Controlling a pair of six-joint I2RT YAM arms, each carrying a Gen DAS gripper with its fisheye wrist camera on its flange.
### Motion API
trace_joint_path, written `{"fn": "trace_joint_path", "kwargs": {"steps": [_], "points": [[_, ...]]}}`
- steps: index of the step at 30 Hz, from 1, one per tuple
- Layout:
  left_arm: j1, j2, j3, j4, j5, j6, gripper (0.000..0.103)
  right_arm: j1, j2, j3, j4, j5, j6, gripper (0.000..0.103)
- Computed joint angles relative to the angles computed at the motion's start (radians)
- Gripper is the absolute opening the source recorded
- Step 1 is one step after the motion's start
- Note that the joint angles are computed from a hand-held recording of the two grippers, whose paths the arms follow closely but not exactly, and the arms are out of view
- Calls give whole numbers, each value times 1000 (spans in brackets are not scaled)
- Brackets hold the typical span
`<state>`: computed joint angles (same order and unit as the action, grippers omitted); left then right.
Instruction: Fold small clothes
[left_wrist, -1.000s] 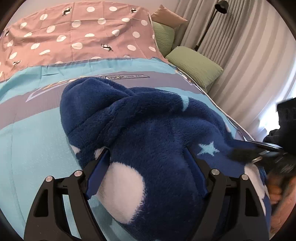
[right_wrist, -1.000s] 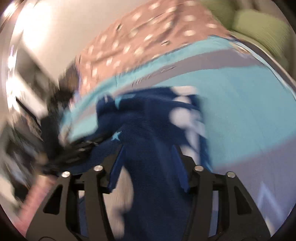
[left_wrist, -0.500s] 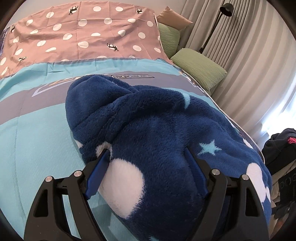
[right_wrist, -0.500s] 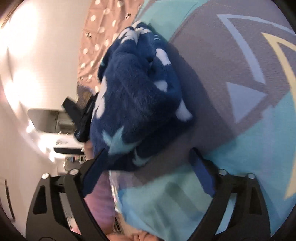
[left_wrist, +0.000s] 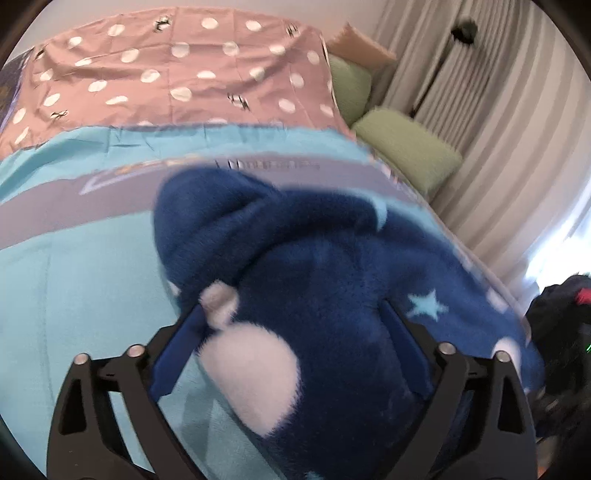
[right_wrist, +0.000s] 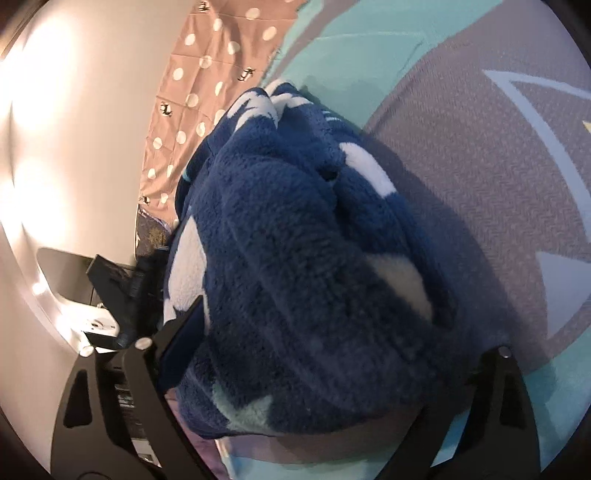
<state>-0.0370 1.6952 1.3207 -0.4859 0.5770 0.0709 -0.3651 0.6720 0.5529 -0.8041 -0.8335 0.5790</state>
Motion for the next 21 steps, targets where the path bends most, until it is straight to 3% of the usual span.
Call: {"fn": "trace_joint_path", "kwargs": {"steps": [2, 4, 8, 12, 15, 17, 18, 20, 21], "points": [[70, 3, -8, 82, 72, -118, 102, -40, -19, -7, -49, -34, -64, 89], [113, 77, 59, 69, 80, -198, 102, -9, -20, -2, -33, -9, -41, 90], [120, 311, 309, -171, 160, -121, 102, 41, -7, -3, 29, 30, 23, 92], [112, 419, 410, -180, 319, -179, 102, 15, 33, 4, 37, -11, 31, 95], [91, 475, 490, -237, 366, -154, 102, -28, 71, 9, 32, -58, 34, 97], [79, 500, 526, -262, 395, -144, 102, -11, 60, 9, 41, -31, 64, 98], [72, 506, 532, -257, 397, -145, 102, 35, 47, 12, 65, 27, 87, 96], [47, 482, 496, -209, 359, -139, 102, 94, 27, 23, 87, 108, 72, 78], [37, 473, 485, -193, 346, -129, 85, 107, 21, 44, 87, 132, 53, 67]]}}
